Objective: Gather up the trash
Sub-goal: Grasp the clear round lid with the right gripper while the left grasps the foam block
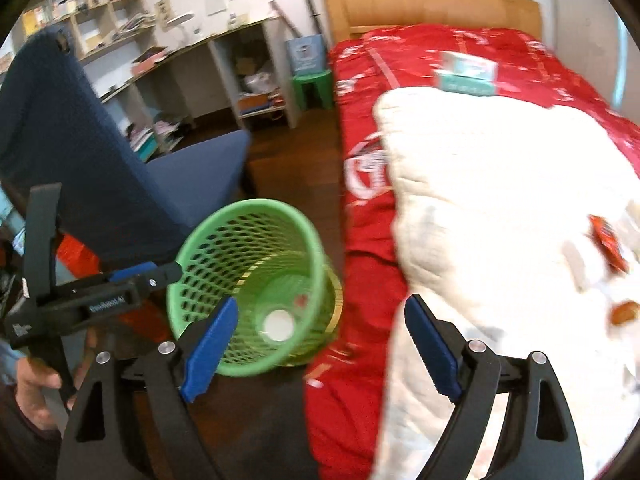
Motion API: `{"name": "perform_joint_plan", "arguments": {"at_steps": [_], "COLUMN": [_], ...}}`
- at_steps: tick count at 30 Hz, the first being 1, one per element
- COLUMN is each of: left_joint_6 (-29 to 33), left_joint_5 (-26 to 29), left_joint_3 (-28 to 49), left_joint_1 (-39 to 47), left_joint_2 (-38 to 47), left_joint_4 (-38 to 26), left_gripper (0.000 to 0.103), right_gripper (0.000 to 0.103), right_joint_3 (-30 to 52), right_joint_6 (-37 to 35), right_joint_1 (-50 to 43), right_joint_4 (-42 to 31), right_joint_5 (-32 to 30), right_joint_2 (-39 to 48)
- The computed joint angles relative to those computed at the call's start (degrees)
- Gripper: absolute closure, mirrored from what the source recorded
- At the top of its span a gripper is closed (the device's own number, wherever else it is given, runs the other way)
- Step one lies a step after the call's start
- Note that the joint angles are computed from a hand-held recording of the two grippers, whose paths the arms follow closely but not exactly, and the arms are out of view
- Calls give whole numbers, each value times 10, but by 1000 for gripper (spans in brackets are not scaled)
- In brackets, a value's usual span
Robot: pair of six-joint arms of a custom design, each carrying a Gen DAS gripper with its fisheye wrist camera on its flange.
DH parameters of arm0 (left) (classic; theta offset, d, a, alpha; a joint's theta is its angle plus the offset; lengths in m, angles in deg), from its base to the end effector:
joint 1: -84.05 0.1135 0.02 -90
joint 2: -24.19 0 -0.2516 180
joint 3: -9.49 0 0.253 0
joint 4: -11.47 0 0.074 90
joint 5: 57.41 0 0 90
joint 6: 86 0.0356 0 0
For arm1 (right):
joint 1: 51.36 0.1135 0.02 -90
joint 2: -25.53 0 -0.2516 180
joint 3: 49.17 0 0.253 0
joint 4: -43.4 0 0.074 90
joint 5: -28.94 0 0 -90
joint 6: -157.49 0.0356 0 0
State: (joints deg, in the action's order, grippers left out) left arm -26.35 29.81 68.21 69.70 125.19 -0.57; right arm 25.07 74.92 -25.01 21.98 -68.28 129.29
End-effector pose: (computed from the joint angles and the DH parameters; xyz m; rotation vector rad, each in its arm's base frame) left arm 0.3096 -0.0774 0.1013 -0.3726 2.5087 -0.2535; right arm 0.3286 0.1677 0.1483 -0.4650 2.4512 0.4076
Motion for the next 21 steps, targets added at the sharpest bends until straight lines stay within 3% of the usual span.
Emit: {"name": "perform_joint_plan", "arguments": {"at_steps": [12,21], "left_joint_6": [1,11], "left_joint_5": [-1,12], "left_joint_3": [187,322], "left_joint_1": [-138,-204], "left_joint_2": [99,180], "left_joint_4": [-59,-109], "left_gripper": [45,45], "right_gripper": [21,22], "right_joint_3": [-171,-209], "right_joint_6": [-16,-68], "right_joint_1": [-201,-385], "right_joint_4": [14,11], "right_joint_5": [-2,-48], "right_joint_2": [-155,-177]}}
